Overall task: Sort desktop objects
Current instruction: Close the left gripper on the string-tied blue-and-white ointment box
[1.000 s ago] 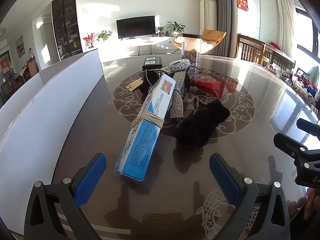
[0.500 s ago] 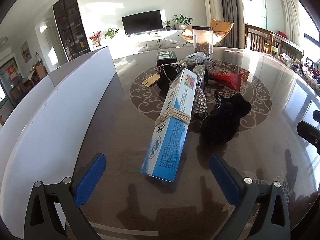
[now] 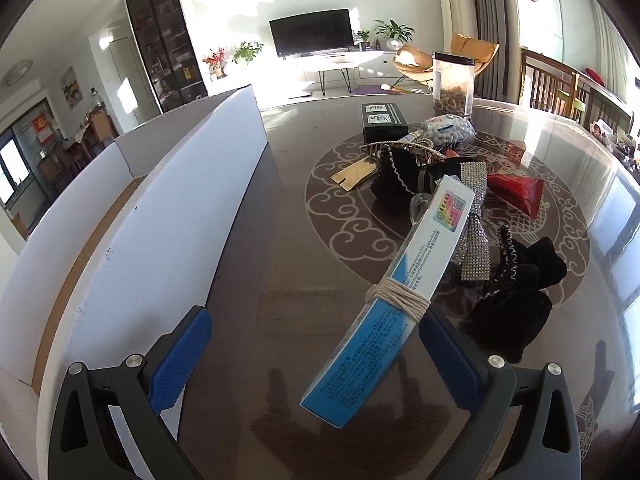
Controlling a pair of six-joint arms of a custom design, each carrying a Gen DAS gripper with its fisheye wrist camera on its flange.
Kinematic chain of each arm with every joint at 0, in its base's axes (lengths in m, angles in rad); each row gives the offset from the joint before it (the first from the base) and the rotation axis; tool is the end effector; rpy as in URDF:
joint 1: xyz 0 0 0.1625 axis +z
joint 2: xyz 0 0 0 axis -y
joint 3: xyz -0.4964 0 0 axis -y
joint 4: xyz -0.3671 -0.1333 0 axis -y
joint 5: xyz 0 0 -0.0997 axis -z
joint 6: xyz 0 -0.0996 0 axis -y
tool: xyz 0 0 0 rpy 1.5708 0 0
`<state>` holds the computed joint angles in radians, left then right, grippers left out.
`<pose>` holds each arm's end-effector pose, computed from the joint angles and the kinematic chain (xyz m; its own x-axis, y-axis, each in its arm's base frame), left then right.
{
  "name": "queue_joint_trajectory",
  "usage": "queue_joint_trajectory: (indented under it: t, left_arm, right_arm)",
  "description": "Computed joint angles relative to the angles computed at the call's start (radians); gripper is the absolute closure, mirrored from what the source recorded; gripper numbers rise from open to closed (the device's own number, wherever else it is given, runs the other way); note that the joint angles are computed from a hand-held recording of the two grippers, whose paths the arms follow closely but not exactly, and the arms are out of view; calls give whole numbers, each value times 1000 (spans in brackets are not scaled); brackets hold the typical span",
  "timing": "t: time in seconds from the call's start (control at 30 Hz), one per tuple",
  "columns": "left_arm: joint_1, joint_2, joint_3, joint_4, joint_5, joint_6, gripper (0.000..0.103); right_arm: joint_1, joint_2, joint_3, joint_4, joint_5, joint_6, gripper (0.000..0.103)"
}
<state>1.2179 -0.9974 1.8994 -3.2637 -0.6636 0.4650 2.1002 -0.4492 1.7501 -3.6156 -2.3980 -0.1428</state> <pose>-0.0123 -0.6462 0.3192 -0.5807 0.0164 -0.8140 0.5632 0.7300 -0.3871 0.3871 -0.5429 0.0422 -0.7746 -0.0030 0.6325 -0.4868 0.6412 -0.5932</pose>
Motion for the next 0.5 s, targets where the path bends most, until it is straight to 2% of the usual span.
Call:
queue_joint_trajectory:
  t: [0.1, 0.17, 0.37, 0.5]
  left_arm:
    - [-7, 35, -11, -59, 49, 85, 0]
    - [-2, 49, -26, -52, 56, 97, 0]
    - [17, 77, -100, 45, 93, 11, 0]
    - [20, 78, -137, 92, 80, -24, 0]
  right_arm:
    - [-5, -9, 8, 0, 13, 23, 0]
    - [-7, -16, 15, 4, 21, 38, 0]
    - [-11, -18, 15, 8, 29, 50, 0]
    - [-10, -13, 10, 22, 30, 52, 0]
